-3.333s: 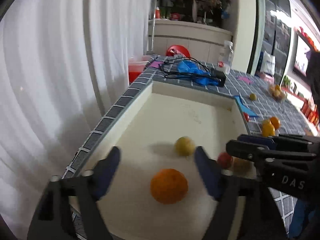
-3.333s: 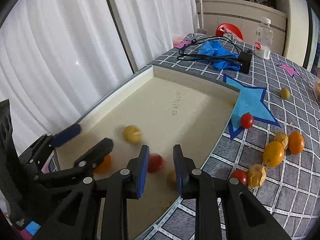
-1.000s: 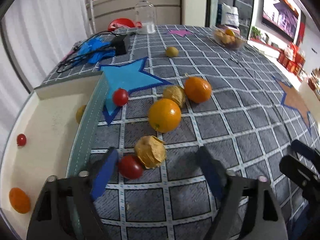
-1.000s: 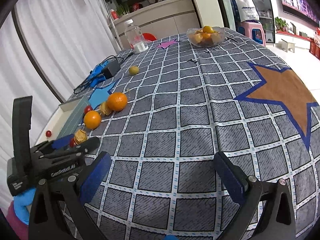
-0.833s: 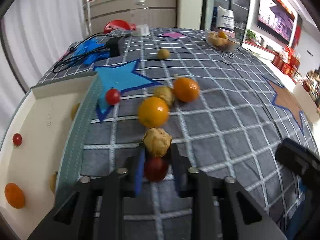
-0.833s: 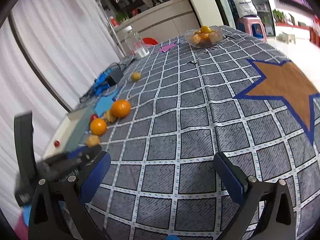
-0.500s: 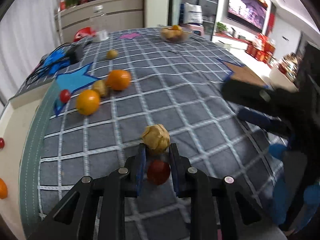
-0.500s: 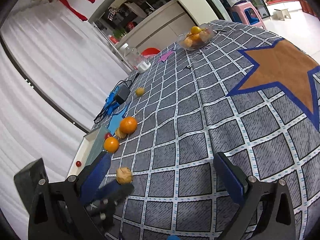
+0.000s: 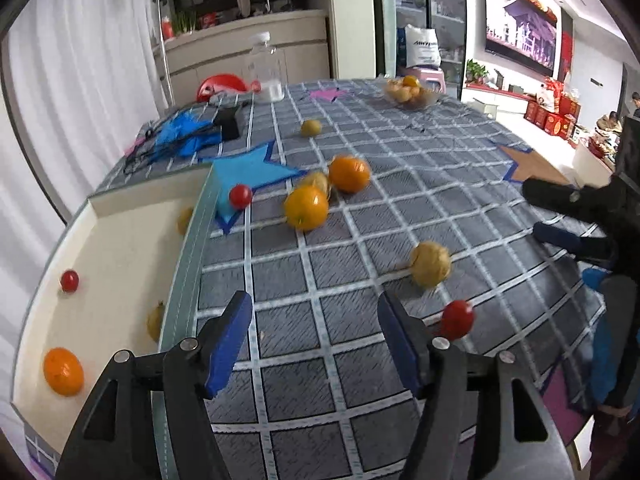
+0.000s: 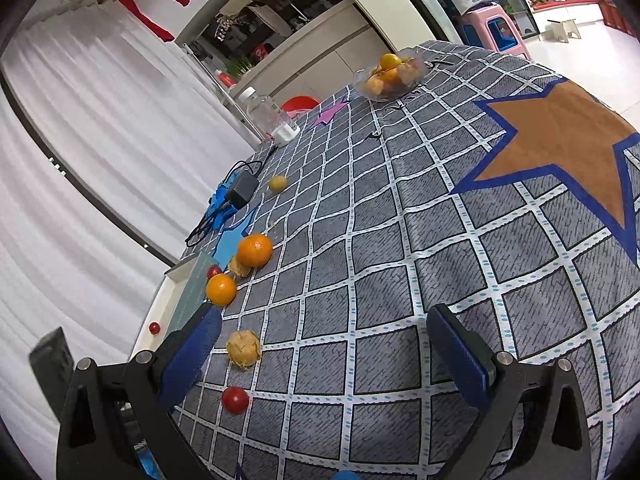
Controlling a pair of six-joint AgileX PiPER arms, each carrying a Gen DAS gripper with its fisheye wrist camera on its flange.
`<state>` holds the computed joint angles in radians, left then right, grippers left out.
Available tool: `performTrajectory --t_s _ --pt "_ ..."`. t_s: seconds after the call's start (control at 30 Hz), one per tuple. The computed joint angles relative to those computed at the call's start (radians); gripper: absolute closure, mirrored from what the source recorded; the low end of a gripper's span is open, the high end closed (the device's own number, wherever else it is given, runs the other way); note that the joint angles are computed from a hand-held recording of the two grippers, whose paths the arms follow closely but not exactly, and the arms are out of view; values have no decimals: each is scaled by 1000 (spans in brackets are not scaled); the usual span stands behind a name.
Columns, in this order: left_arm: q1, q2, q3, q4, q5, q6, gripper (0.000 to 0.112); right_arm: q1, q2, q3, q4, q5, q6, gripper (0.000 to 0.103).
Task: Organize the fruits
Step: 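Grasp a husked physalis with the right tool while the left tool holds the cherry tomato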
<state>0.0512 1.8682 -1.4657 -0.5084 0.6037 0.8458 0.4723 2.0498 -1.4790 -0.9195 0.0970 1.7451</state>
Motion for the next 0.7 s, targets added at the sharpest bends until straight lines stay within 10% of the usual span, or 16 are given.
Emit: performTrajectory --t_s 0.5,0.7 --pt "-107 -60 116 -68 4 133 43 4 8 -16 59 13 -63 0" --pt "-141 -47 109 -30 6 71 89 5 9 -18 68 18 -74 0"
